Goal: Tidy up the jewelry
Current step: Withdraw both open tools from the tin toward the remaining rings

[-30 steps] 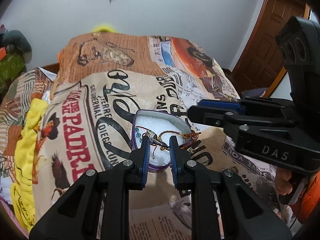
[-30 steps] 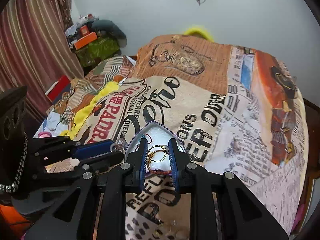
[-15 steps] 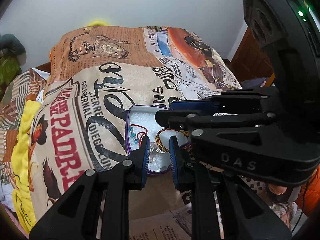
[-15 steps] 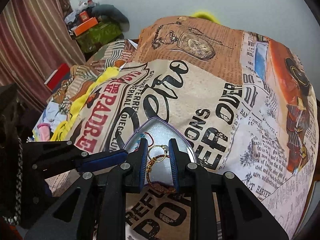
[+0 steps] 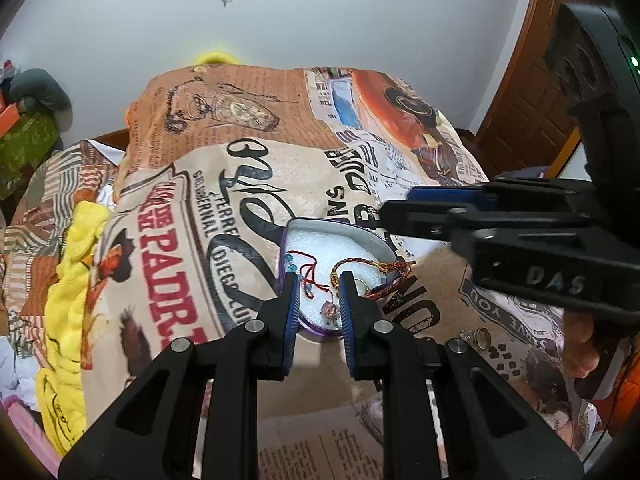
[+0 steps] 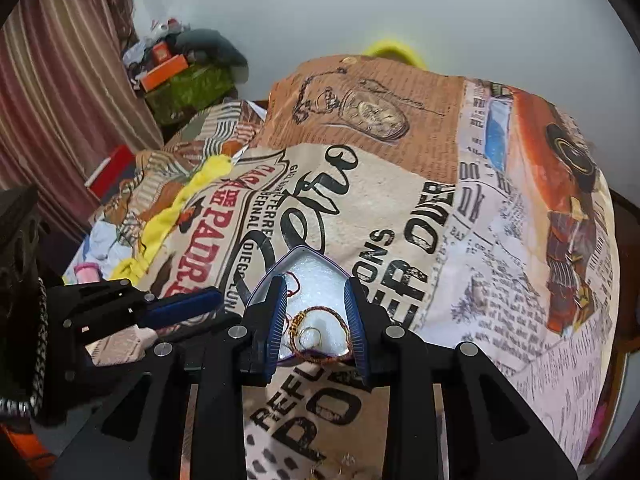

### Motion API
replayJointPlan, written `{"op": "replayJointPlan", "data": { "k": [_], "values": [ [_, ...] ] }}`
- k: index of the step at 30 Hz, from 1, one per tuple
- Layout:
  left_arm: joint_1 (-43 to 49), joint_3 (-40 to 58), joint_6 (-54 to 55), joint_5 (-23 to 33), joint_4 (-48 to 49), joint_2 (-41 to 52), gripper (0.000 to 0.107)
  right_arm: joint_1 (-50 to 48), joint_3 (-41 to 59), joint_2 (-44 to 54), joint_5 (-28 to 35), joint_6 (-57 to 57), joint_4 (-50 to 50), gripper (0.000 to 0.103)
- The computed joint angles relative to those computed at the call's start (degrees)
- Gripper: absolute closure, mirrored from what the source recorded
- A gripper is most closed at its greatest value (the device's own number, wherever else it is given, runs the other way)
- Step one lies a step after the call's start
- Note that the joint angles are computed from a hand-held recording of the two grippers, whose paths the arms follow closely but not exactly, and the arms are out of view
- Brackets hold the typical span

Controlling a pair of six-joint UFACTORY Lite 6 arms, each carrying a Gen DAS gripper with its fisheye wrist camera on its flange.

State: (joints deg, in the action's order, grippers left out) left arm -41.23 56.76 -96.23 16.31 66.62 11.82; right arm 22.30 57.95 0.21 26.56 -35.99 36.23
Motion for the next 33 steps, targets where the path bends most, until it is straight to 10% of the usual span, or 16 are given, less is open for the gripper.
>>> {"op": "replayJointPlan", "data": {
  "k": [20, 33],
  "values": [
    [-12.0, -8.2, -4.0, 10.5, -5.1, -13.3, 0.073, -4.9, -19.3, -32.5, 5.0, 8.8, -11.2, 0.067],
    [-18.4, -0.3, -4.3, 9.0, -7.1, -2.1, 0.072, -33.6, -28.5, -44.6, 16.4, -14.5, -1.2, 0.067]
  ]
}}
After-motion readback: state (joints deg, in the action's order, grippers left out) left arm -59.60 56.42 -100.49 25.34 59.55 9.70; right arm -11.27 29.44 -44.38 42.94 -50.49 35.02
